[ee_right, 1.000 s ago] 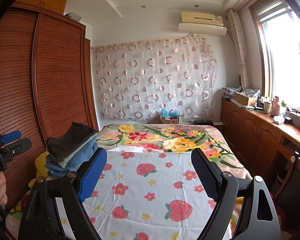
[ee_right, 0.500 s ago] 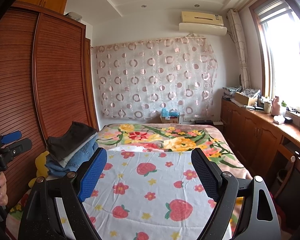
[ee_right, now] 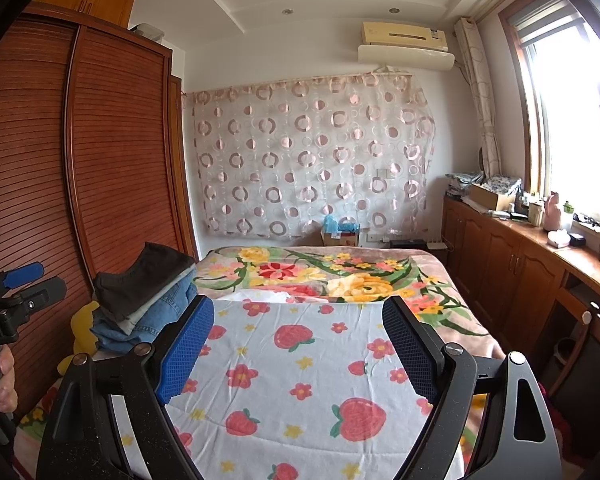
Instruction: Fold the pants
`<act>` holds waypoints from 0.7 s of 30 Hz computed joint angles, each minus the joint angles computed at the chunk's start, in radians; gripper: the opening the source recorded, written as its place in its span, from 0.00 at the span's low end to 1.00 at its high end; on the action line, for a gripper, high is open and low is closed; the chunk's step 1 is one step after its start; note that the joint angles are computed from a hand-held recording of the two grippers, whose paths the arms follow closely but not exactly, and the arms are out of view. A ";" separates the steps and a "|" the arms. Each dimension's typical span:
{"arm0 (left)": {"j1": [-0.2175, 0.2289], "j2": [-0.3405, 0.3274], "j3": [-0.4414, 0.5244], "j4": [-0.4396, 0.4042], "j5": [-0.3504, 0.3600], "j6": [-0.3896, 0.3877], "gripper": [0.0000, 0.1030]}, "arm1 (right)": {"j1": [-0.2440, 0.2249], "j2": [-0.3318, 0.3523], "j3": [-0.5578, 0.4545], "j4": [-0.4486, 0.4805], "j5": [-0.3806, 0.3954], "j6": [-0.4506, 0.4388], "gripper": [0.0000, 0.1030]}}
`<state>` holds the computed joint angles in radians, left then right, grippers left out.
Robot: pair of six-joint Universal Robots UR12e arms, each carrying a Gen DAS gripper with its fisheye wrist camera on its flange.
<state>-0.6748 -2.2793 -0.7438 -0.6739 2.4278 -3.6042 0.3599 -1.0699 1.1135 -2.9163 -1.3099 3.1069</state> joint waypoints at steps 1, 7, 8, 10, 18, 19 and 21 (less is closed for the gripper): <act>0.000 0.000 0.002 -0.003 0.000 -0.002 1.00 | 0.000 0.000 0.000 0.000 -0.001 0.000 0.85; 0.000 -0.001 0.004 -0.003 0.001 -0.003 1.00 | 0.000 0.000 0.000 0.000 -0.001 0.000 0.85; 0.000 -0.001 0.004 -0.003 0.001 -0.002 1.00 | 0.000 0.000 0.000 0.000 -0.001 0.000 0.85; 0.000 -0.001 0.004 -0.002 0.001 -0.001 1.00 | 0.000 0.000 0.000 0.001 -0.001 0.000 0.85; -0.001 0.000 0.000 0.004 0.001 0.001 1.00 | 0.000 -0.001 0.002 -0.001 -0.001 -0.002 0.85; -0.001 0.000 -0.001 0.008 0.000 0.002 1.00 | 0.000 -0.001 0.002 -0.001 -0.001 -0.002 0.85; -0.003 -0.002 0.004 0.009 0.004 0.005 1.00 | -0.001 -0.001 0.002 -0.002 0.000 -0.001 0.85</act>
